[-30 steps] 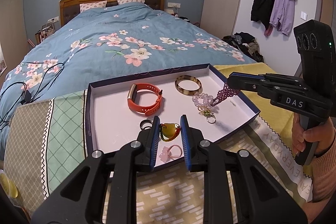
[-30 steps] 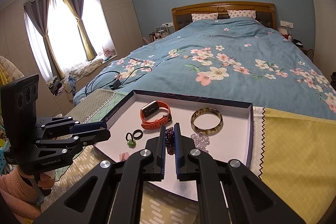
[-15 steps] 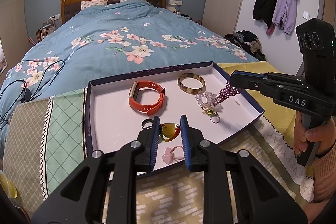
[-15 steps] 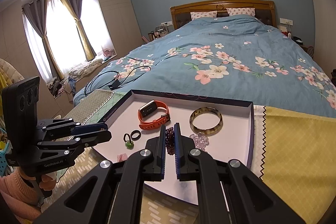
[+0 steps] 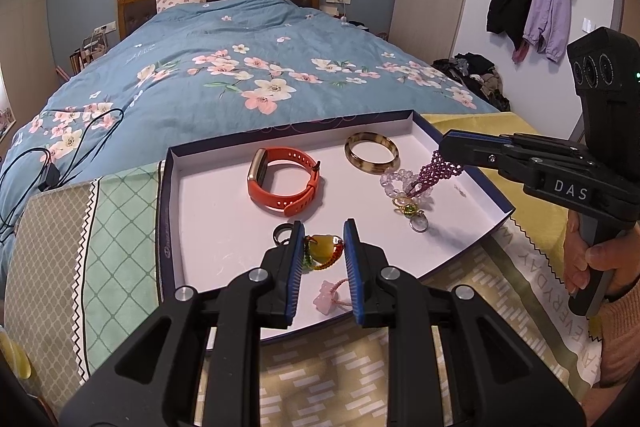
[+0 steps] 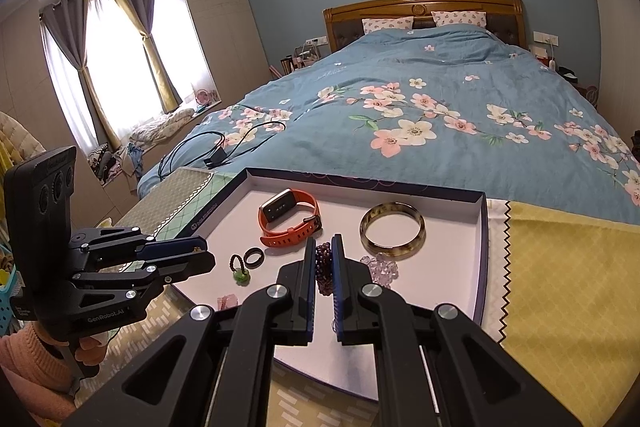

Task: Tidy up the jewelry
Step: 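Lower the amber ring into the box while the right tool lowers the maroon bracelet inside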

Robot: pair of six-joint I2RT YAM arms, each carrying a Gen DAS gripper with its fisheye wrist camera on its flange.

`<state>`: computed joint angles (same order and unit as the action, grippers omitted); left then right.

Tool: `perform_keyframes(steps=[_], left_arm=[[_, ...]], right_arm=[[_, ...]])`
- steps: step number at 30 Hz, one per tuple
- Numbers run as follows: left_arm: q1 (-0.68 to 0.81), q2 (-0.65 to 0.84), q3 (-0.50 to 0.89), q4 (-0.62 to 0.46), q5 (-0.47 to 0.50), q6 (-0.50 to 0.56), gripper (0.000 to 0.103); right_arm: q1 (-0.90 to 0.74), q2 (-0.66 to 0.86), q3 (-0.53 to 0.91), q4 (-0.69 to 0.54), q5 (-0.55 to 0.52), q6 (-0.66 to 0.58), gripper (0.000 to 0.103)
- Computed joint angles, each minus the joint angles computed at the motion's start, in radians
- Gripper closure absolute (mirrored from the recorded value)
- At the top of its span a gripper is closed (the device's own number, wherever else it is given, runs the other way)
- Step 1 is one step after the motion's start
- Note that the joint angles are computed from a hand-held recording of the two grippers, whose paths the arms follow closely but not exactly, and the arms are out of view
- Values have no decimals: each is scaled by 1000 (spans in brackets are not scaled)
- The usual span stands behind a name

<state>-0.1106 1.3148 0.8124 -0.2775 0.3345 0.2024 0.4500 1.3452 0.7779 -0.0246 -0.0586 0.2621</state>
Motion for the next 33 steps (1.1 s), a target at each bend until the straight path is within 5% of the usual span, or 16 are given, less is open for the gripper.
perform_keyframes(steps=[33], left_arm=[[-25, 110, 21, 63, -55, -41, 83]], right_arm=[[-12, 63, 16, 28, -11, -3, 97]])
